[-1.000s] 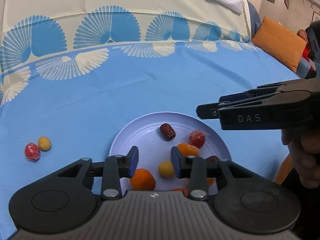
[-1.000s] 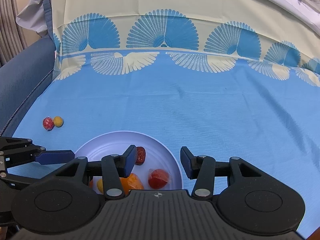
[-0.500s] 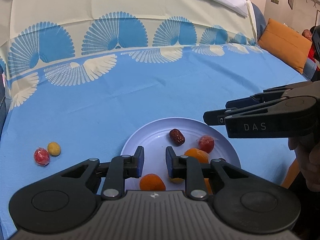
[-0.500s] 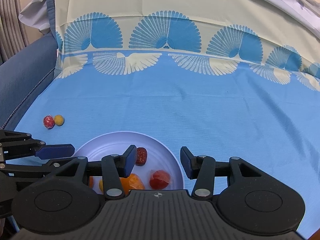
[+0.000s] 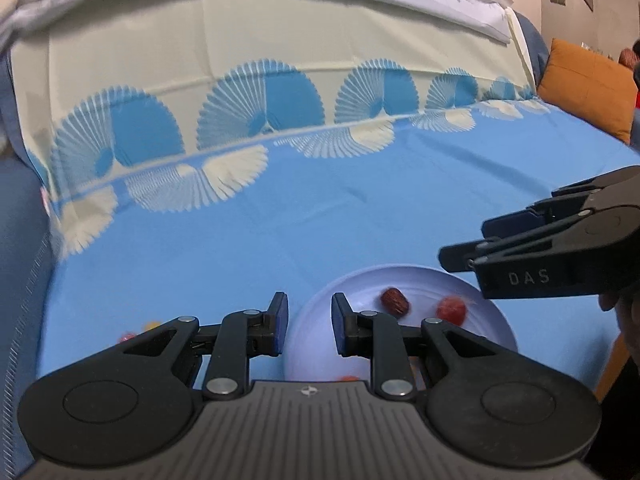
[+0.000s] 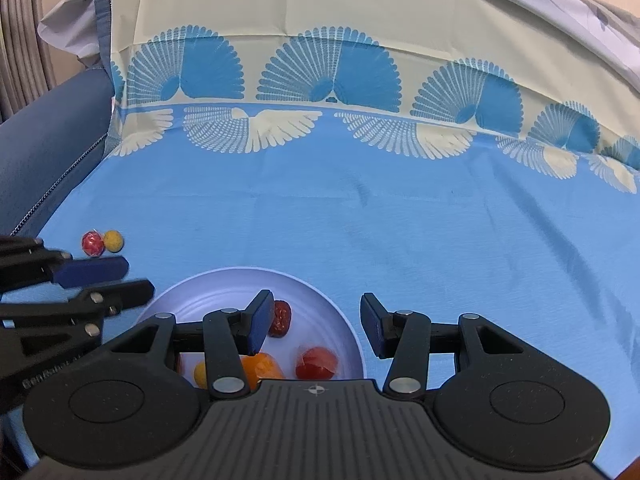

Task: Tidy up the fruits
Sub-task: 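Lift both open tools away from the plate, then move both open tools toward the wrapped red fruit and yellow fruit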

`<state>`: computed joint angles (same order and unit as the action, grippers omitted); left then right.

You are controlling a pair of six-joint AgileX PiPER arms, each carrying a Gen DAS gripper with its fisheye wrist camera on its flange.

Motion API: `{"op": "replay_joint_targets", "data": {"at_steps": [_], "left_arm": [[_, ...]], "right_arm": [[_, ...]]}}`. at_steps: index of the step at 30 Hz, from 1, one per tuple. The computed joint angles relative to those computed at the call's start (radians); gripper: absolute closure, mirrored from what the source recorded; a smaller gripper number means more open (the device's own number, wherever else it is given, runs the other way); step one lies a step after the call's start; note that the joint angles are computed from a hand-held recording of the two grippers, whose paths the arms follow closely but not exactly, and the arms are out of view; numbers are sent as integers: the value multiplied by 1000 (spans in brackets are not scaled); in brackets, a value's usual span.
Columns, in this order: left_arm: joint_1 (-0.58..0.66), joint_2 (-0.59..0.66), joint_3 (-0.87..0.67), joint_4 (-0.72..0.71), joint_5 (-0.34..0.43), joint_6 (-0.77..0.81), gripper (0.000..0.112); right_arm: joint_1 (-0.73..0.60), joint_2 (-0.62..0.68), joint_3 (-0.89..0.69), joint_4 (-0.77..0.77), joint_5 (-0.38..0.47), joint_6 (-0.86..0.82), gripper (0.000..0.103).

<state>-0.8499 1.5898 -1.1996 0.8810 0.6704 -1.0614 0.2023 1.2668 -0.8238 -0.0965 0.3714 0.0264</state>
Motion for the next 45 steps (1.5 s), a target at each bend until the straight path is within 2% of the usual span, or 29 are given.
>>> {"op": "replay_joint_targets", "data": {"at_steps": [3,5,8,10,13,15,16,18,21,24,25,26,28,31,35,39,45], "left_arm": [[40,-27,-15,-65,-20,88,88],[68,-42,-38,-89,-11,171,106],[141,-71,-50,-162,-45,331,106],[189,-86,-33,-186,-69,389,106],[253,-91,38,-150,-94,330,106],[285,-34,-2,-221,-20,340,104],[287,-17,-19,-201,11,311,104],[317,1,-39,-245,17,319,104],[351,22,-62,-312,32,356,104],[394,31,-72,-373,38,385,100],[421,33,-73,-410,32,398,94],[441,32,-68,-442,26,402,81],[491,40,-76,-526,35,435,67],[541,30,-68,-596,34,439,67],[607,3,-39,-720,-13,478,67],[659,10,-34,-901,-21,596,67],[669,46,-54,-908,1,589,67]], "right_arm": [[6,-3,0,-8,-5,18,53],[14,-3,-4,-19,-7,39,53],[30,-3,-8,-31,-13,66,53],[56,-5,-8,-124,-20,160,53],[85,0,-11,-240,-25,284,53],[85,6,-17,-216,-27,266,53],[88,8,-18,-205,-29,259,53],[105,10,-17,-233,-33,287,56],[149,16,-15,-379,-42,424,58],[171,22,-19,-429,-49,479,59],[174,27,-23,-421,-50,475,59],[176,32,-27,-413,-51,471,59],[184,43,-36,-392,-52,458,59],[201,59,-46,-392,-55,461,59],[223,75,-54,-404,-57,478,59],[236,85,-62,-396,-60,479,59],[247,91,-70,-347,-61,430,59]]}}
